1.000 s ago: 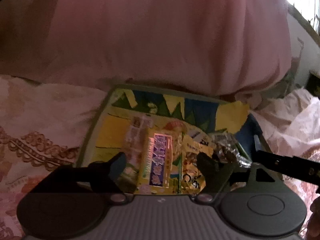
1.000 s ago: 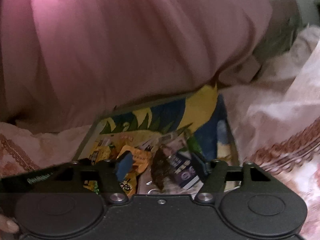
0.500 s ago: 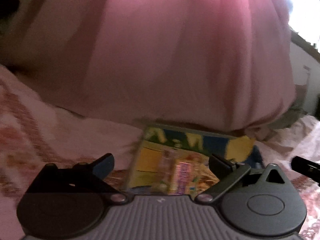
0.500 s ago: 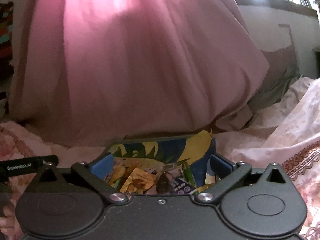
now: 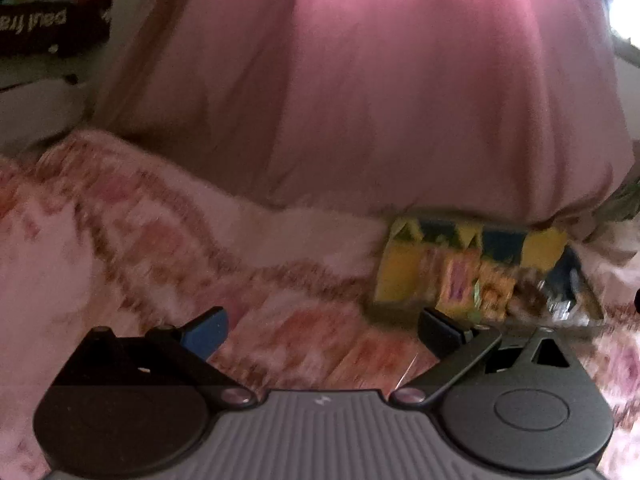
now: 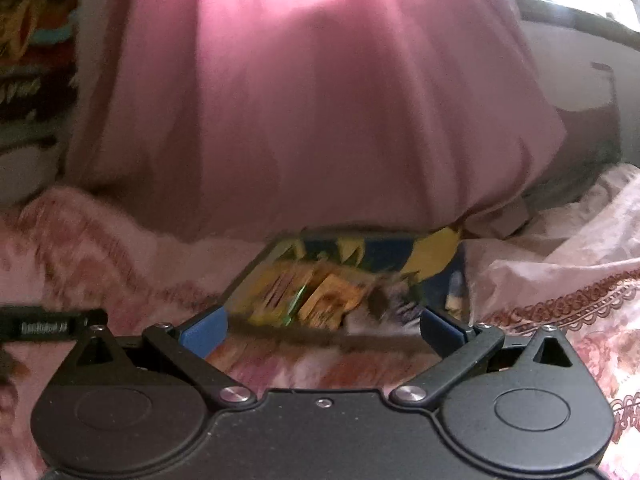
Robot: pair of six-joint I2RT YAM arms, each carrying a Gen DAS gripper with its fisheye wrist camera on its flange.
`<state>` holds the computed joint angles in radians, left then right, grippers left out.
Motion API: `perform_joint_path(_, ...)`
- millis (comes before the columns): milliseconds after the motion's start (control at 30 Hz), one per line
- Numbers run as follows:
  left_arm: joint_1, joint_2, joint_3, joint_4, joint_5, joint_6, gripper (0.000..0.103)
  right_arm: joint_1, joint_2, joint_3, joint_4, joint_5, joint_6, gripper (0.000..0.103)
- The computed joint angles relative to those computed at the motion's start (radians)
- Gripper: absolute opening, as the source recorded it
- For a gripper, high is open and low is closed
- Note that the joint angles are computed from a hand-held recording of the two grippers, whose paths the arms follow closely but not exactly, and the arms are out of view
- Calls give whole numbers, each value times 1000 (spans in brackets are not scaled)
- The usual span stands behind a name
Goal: Organize snacks
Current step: 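Move both open grippers back from the tray toward the remaining snacks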
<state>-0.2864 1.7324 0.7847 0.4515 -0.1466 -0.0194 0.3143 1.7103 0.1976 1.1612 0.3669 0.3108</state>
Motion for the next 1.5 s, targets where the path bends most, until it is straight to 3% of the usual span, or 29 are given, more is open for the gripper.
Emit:
perform_joint_path(167, 30, -74, -74, -41, -28, -20, 103, 152, 43, 18, -53, 104, -25, 102)
perform_joint_path(333, 52, -116, -113, -66, 7, -48, 103, 235, 73, 67, -180, 147, 51, 102)
perform_joint_path(833, 32, -30, -21, -173, -67, -56, 103, 198, 145, 161, -314, 97, 113, 102)
perform_joint_path(1500, 28, 77, 122, -341, -58, -39, 103, 173, 234, 258, -390, 28, 103, 102)
